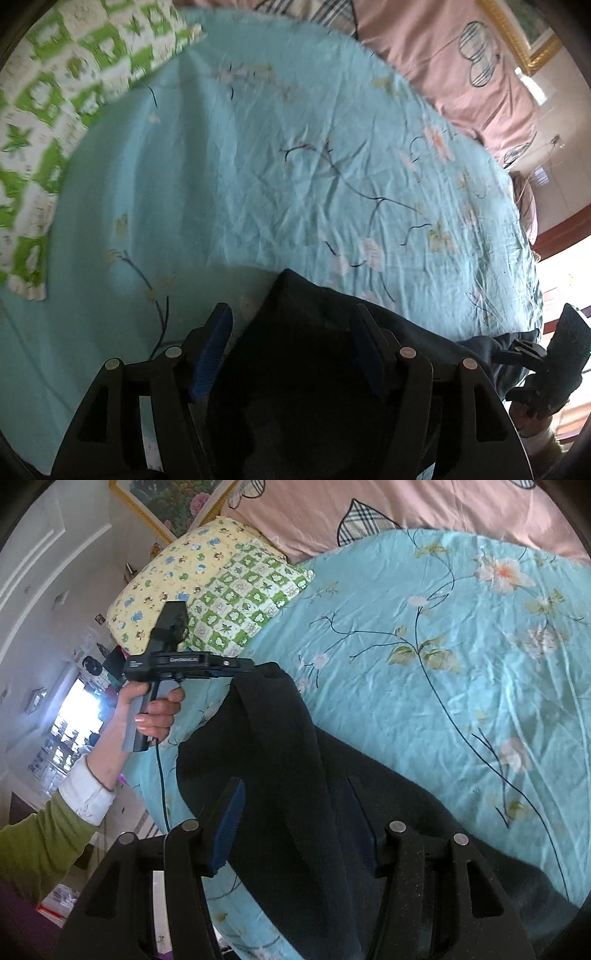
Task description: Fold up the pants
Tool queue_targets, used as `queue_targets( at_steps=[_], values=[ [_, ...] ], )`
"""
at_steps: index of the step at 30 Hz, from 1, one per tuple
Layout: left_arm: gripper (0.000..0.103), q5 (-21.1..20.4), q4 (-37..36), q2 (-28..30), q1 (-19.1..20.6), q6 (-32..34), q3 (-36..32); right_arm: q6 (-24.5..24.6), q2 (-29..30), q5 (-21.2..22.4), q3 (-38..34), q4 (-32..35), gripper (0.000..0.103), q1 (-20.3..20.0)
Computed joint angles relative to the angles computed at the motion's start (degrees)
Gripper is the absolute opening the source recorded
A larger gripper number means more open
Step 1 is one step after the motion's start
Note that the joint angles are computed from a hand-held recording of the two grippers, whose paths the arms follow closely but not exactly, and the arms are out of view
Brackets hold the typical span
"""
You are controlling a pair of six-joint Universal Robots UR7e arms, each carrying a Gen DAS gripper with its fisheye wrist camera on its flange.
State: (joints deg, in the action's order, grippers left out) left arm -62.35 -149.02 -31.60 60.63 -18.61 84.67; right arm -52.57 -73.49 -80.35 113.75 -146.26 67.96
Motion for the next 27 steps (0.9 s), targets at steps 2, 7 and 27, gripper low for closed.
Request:
queue_targets(
  at_steps=[2, 7, 27],
  values=[
    [0.067, 0.1, 1.5, 0.8, 0.5, 0.2, -1.5, 1.0, 1.4, -0.9, -1.5, 1.0, 0.057, 0.4],
    [0.059, -1.0, 1.6, 2.3, 0.7, 2.2, -3.1, 2.6, 3.8, -1.5, -3.7, 3.0, 0.057, 1.1],
    [0.004, 4.8, -23.1, -6.8, -8.1, 7.8, 17.7, -5.9, -3.6, 3.3, 4.7, -0.2, 0.006, 2.0]
  ],
)
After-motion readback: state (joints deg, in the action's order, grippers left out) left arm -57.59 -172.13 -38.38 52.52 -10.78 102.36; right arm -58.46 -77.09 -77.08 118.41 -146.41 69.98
